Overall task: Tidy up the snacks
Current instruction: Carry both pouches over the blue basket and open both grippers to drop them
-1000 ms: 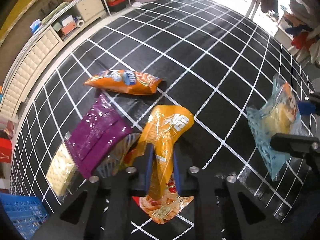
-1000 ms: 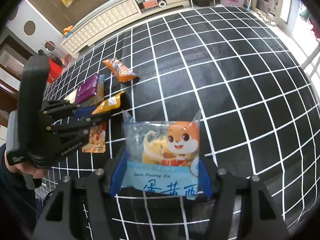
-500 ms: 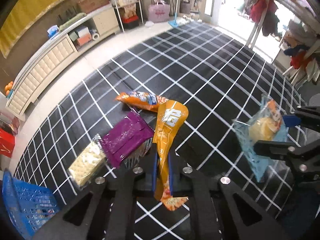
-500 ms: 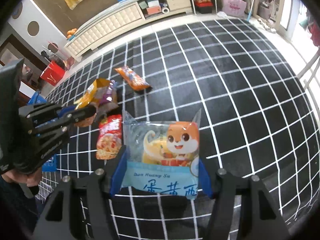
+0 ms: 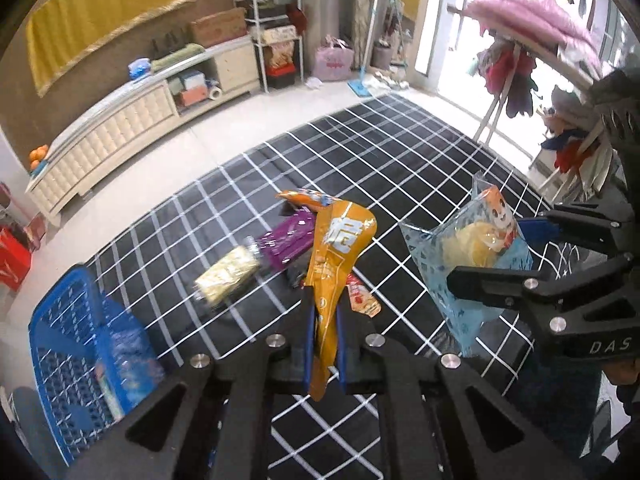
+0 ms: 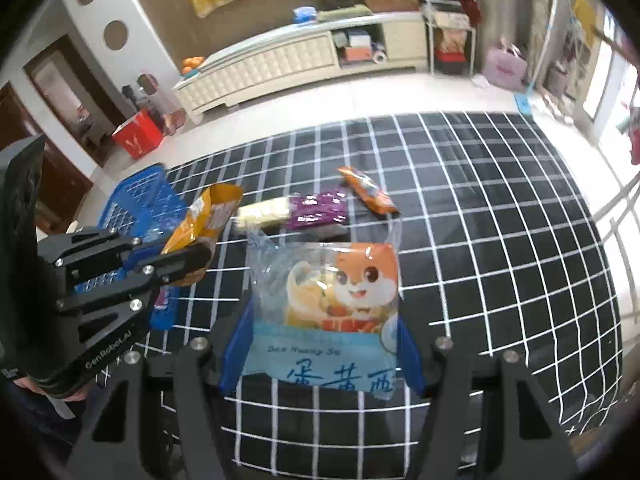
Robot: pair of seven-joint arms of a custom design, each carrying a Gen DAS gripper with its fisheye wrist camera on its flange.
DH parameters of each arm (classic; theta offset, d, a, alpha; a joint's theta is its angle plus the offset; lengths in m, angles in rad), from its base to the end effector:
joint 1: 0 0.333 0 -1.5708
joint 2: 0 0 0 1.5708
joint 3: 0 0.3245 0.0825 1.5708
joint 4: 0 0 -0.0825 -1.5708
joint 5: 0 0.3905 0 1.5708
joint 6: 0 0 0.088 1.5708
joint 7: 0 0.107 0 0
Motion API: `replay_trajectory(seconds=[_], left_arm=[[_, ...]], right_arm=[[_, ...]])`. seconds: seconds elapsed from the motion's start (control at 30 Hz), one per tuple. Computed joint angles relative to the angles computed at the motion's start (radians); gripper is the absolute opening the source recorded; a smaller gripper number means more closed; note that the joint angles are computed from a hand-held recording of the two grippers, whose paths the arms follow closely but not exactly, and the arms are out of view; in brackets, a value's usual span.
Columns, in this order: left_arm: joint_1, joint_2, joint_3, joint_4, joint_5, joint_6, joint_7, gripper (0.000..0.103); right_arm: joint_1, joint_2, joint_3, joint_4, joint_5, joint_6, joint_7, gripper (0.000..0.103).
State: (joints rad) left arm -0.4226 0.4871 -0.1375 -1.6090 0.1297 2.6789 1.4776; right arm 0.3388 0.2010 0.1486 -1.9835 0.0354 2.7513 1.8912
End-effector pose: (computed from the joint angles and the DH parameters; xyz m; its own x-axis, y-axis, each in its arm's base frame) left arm 0.6303 -0.3798 0.4185 -0.5066 -0.8622 0.0034 -0.7179 0.4196 -0.5555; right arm 0.5718 0.2959 0.4353 0.1823 -0.9572 -0.2247 -0.8695 -0.0502 -0.4913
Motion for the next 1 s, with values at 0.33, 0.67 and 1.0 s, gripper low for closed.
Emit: replay_trajectory(seconds=[0.33, 0.67, 1.0], left_arm=[[0.091, -0.28, 0.003, -0.34, -0.022, 0.145, -0.03, 0.008], [0.229, -0.474, -0.004, -0.545, 0.014, 0.185, -0.111, 0.008], [0.323, -0.458, -0.005, -0.57, -0.05, 0.183, -0.057, 0.008]], right_arm=[[0.088, 0.032, 0.018, 0.104, -0.124, -0.014, 0.056, 0.068], [0.154, 0.204, 0.053, 0.356, -0.133, -0.086, -0.022, 0.068], [0.243, 0.477, 0.037, 0.766, -0.141, -0.264, -0.089, 0.068]])
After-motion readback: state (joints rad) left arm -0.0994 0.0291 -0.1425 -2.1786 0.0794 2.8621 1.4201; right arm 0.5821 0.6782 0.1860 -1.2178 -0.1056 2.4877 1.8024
